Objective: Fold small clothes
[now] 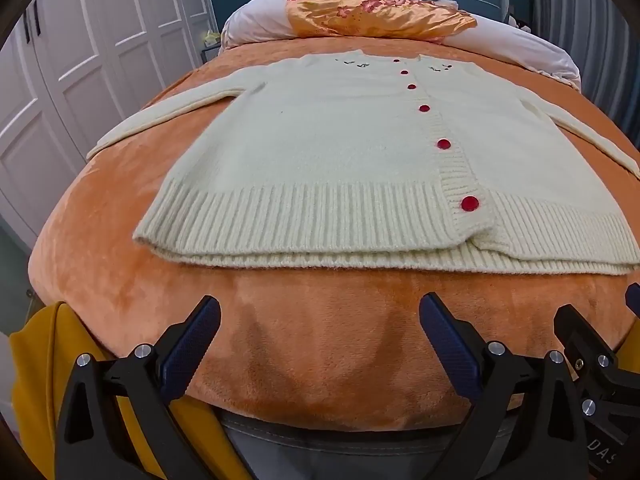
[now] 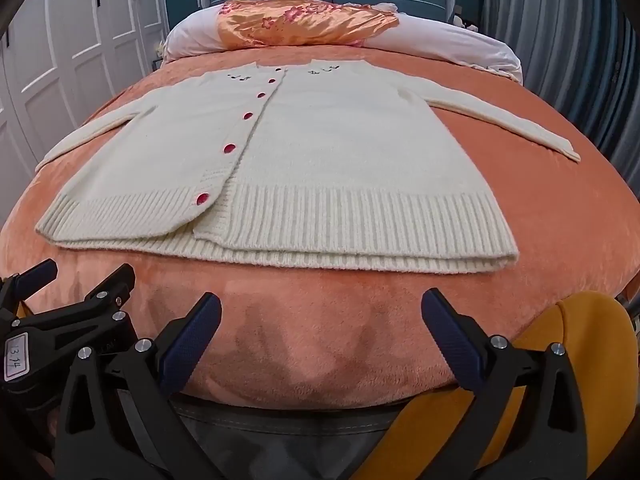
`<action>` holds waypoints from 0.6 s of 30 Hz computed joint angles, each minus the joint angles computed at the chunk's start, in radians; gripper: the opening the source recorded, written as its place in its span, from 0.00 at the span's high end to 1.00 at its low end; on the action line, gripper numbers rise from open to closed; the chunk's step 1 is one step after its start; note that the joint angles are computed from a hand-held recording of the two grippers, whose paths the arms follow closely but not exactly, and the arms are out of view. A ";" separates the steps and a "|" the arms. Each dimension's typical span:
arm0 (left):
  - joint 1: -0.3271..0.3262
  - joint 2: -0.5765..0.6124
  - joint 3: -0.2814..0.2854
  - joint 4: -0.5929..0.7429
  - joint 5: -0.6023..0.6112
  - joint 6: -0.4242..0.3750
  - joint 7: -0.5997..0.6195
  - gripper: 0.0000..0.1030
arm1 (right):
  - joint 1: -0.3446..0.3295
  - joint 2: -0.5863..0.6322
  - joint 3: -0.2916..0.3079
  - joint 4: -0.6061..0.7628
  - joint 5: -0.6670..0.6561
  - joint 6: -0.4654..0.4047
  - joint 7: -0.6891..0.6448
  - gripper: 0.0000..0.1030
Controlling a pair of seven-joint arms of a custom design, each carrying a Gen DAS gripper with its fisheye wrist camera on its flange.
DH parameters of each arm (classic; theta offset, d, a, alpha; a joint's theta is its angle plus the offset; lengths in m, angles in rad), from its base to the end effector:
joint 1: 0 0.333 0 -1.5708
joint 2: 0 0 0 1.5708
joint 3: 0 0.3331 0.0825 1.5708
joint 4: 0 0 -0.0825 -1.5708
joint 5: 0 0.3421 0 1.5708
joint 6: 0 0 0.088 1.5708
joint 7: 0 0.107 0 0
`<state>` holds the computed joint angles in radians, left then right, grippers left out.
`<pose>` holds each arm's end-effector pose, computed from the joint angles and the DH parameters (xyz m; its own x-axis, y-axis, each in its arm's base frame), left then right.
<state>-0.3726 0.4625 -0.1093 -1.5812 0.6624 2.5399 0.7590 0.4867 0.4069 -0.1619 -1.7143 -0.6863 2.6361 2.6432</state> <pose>0.6158 -0.3145 0.4593 -0.0696 -0.9927 -0.0986 -0.7853 0.1155 -0.6083 0.6227 0.2433 0.4449 -0.2018 -0.9791 0.0262 -0.7413 0.1352 -0.6574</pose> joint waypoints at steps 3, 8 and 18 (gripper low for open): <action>0.000 0.001 0.002 -0.002 0.003 0.002 -0.002 0.06 | -0.002 0.004 0.002 0.007 0.008 -0.006 -0.008 0.05; 0.003 0.002 0.003 -0.008 0.003 0.007 -0.001 0.06 | -0.002 0.010 0.003 0.014 0.016 -0.012 -0.017 0.05; -0.012 0.015 0.008 0.002 0.023 -0.006 -0.014 0.06 | -0.002 0.012 -0.001 0.014 0.037 -0.014 -0.026 0.05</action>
